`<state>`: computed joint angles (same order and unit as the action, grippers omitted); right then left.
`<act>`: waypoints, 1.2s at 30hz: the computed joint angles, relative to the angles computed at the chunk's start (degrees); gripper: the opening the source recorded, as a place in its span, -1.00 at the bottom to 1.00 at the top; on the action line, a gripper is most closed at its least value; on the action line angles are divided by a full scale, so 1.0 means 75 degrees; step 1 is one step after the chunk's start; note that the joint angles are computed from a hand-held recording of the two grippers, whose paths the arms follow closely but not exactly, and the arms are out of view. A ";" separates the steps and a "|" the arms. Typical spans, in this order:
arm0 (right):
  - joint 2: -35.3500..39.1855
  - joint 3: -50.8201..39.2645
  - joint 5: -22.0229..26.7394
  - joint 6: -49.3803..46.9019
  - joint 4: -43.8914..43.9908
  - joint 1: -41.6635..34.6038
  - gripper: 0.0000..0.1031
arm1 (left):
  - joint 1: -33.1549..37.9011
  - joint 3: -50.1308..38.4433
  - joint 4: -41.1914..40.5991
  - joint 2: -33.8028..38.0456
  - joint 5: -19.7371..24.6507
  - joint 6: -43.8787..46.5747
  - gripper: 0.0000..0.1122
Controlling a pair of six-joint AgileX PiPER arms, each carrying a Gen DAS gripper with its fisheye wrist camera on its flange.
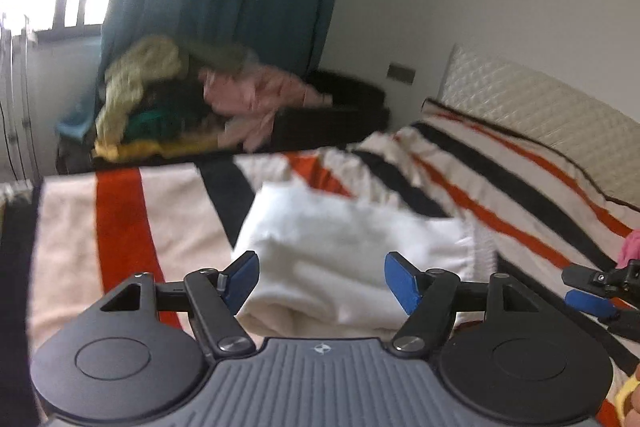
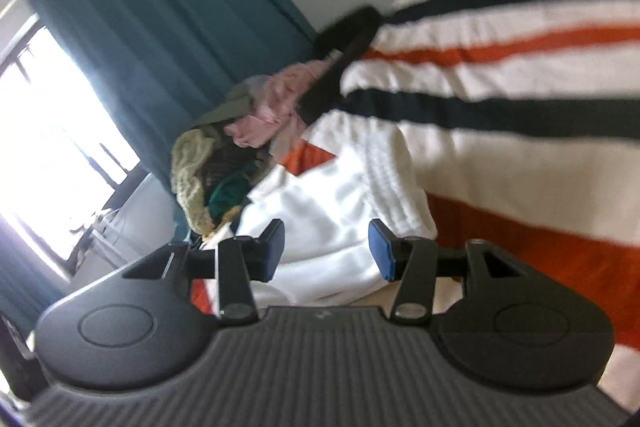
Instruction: Fold clothes
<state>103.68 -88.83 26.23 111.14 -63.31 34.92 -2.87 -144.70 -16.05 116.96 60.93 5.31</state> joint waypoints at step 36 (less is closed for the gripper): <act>-0.0760 0.0998 0.5026 -0.0099 -0.2718 0.4916 0.83 | 0.2876 0.8628 -0.2142 -0.8632 -0.0932 0.2862 0.83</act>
